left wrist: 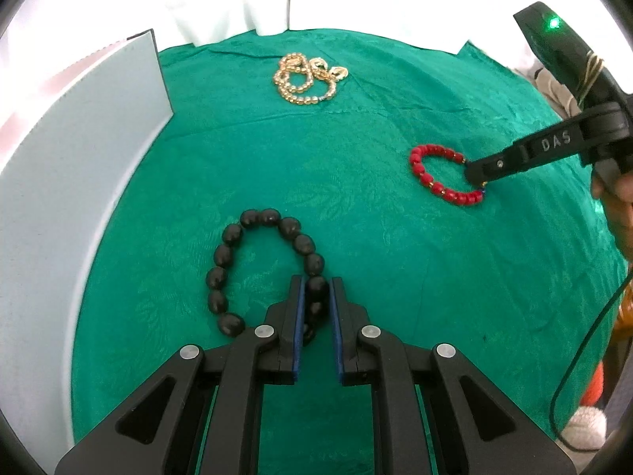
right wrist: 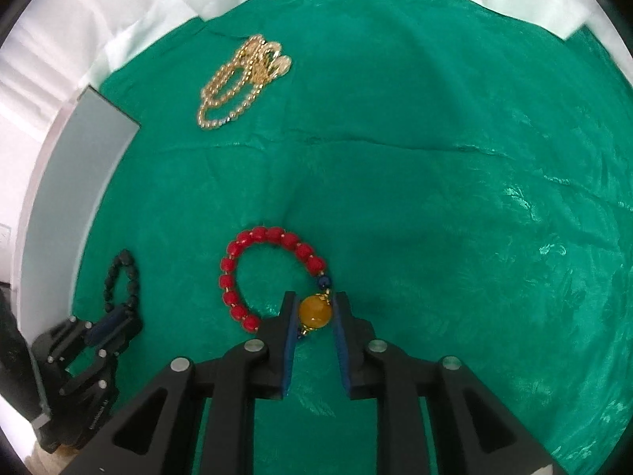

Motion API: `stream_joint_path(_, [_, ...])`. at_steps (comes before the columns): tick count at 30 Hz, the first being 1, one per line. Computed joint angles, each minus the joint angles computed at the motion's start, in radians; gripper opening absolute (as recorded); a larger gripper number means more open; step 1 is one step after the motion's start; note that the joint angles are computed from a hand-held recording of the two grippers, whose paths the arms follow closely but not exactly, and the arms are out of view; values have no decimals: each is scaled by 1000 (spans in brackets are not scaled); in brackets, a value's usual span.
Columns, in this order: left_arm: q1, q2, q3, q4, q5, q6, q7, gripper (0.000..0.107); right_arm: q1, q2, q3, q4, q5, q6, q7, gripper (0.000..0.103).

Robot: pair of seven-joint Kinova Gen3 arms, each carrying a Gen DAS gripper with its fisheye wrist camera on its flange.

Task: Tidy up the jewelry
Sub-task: 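Grasp the red bead bracelet with the right tool while the left tool holds the black bracelet, then carry both bracelets over the white box and open both tools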

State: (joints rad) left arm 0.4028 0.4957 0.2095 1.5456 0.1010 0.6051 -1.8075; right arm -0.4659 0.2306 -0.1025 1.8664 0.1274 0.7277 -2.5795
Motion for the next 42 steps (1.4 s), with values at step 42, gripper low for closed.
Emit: stream_joint_path(42, [-482, -346, -177, -21, 409, 220, -114, 10, -256, 221, -100, -745, 277, 73, 203, 17])
